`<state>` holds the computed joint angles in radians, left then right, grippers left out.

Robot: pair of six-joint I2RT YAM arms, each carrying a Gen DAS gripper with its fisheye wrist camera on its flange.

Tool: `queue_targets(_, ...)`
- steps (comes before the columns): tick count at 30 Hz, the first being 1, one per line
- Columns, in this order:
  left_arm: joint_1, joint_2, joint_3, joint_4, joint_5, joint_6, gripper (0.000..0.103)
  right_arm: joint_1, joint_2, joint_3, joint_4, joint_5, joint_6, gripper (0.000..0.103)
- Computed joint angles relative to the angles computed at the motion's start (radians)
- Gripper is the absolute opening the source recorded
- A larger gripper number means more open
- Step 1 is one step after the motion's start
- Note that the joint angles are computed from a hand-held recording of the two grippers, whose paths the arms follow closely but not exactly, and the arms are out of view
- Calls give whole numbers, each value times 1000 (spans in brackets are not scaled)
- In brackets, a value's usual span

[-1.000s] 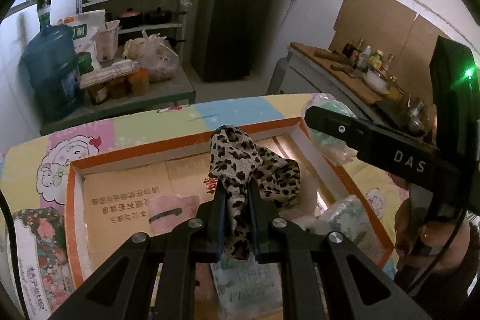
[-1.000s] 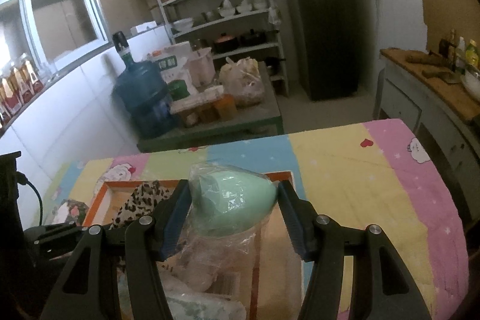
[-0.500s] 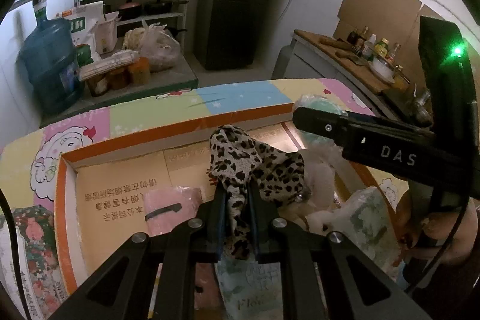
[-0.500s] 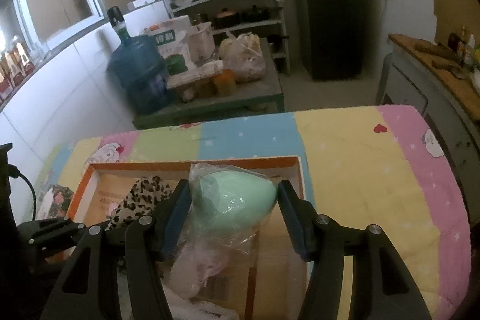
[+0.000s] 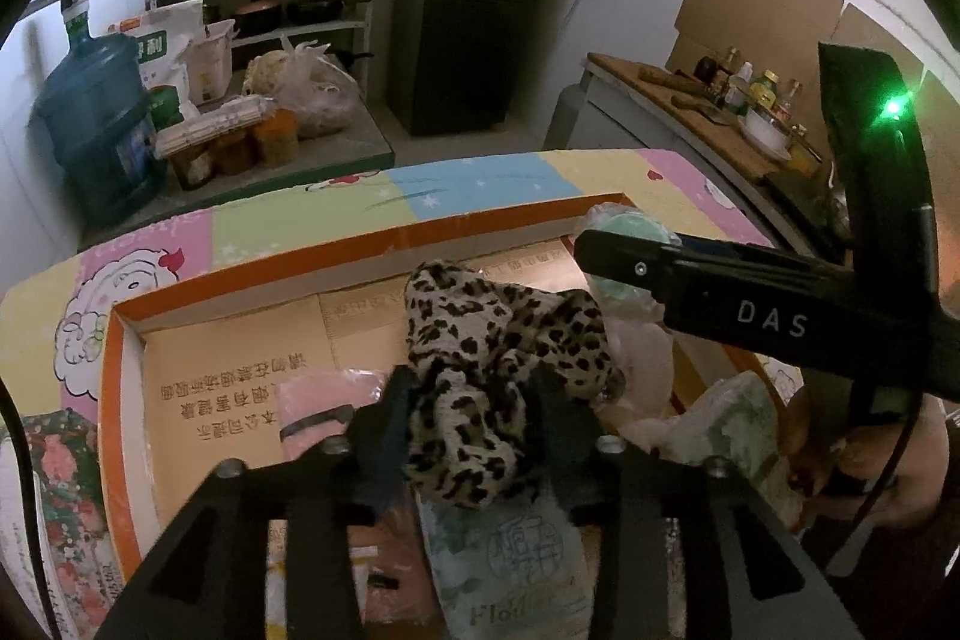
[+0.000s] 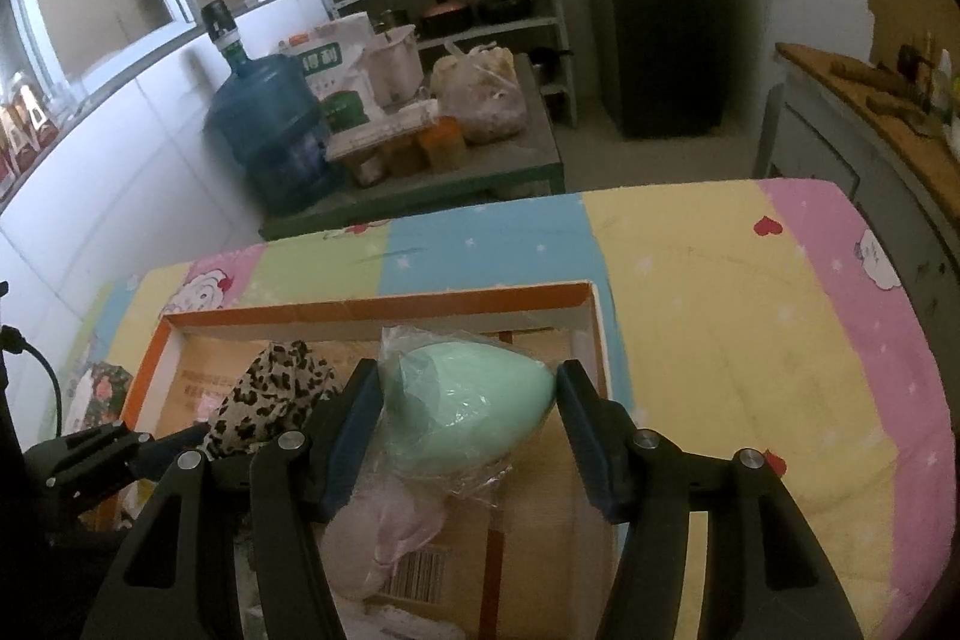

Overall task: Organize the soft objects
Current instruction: 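Lower the leopard cloth with the left tool while the right tool lowers the mint-green item into the tray, then open both tools and lift them away from the tray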

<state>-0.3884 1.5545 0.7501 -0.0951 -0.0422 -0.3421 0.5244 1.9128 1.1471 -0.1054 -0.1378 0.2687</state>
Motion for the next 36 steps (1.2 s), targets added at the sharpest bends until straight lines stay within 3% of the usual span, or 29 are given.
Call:
queue_targets(5,-17,-3,-2,3,-16,-9,62,-5,-1,-8,15,-12,6,62)
queue_targets(10,-16,-15,-17,18,-16,-9,71,-19,-12,-31,45,-40,17,63)
queue_targets(14,-16,-36,-34,31,-15,-24,77,-20,-33,-57,77,-39,28,71)
queue_targets(26,-36,-116,-76,32,-28,-37,77,-4,-98,-130,133,-23,58,72)
queue_targets(36,-103,-301,-131,-33,-136,-44,77,29,-242,-262,210,55,98,72)
